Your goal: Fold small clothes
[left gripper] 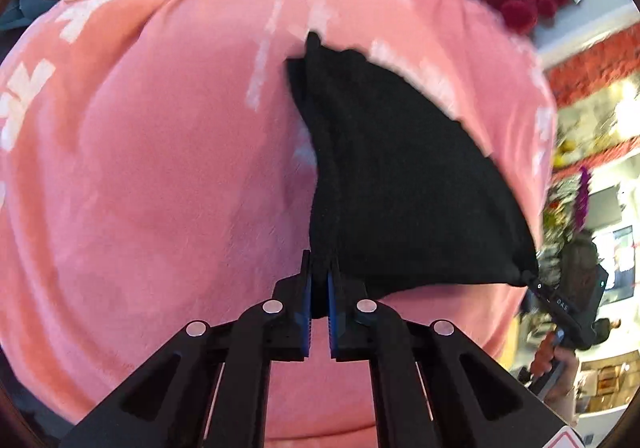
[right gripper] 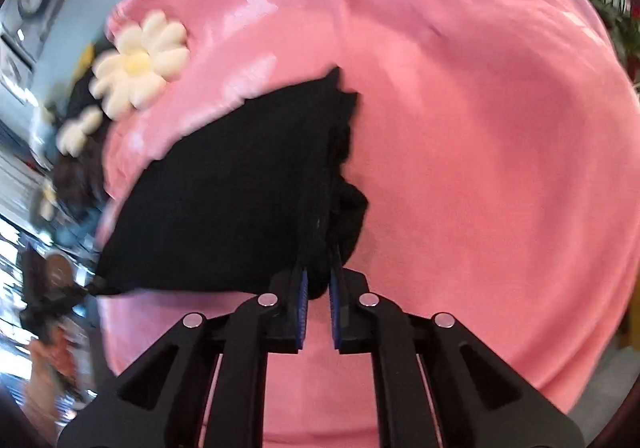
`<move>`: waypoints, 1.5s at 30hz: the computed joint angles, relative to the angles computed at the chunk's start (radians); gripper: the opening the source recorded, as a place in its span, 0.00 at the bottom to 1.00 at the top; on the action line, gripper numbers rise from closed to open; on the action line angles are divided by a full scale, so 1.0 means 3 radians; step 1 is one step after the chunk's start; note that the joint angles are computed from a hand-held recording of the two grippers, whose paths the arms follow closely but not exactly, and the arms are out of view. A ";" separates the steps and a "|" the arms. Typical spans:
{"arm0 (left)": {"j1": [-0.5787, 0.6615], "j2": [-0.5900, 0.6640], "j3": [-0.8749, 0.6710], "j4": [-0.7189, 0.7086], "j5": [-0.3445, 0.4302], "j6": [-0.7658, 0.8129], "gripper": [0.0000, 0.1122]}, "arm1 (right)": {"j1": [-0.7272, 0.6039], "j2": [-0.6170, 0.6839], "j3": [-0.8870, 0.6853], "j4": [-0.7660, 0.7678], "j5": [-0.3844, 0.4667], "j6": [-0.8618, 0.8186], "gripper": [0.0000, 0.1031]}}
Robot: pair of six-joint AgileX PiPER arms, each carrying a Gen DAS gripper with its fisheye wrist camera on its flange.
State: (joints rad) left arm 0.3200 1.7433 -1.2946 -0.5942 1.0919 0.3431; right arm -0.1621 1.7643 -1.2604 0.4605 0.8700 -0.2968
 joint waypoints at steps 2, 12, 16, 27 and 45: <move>-0.0204 0.0164 0.0021 0.0374 -0.0075 -0.0183 0.07 | 0.0065 0.0125 0.0078 -0.0251 -0.0044 0.0176 0.12; -0.0686 0.0012 -0.0879 0.0878 -0.0362 -0.0805 0.41 | 0.0453 0.0211 -0.0995 -0.0301 -0.0157 0.0503 0.13; -0.1051 0.0888 -0.1594 0.1591 -0.0373 -0.1263 0.48 | 0.0643 0.1134 -0.1742 -0.1021 0.0101 0.1034 0.10; -0.1052 0.0895 -0.1165 0.1838 -0.0568 -0.1550 0.45 | 0.0667 0.0714 -0.1130 -0.1197 -0.0188 0.1140 0.15; -0.1104 0.0176 -0.0397 0.1663 -0.0521 -0.1442 0.49 | 0.0699 0.0083 -0.0202 -0.1096 -0.0374 0.1084 0.26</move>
State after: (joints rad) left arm -0.0112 1.7960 -1.4137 -0.0953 0.9355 -0.0894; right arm 0.0477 1.7891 -1.3211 0.1318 0.7579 0.0285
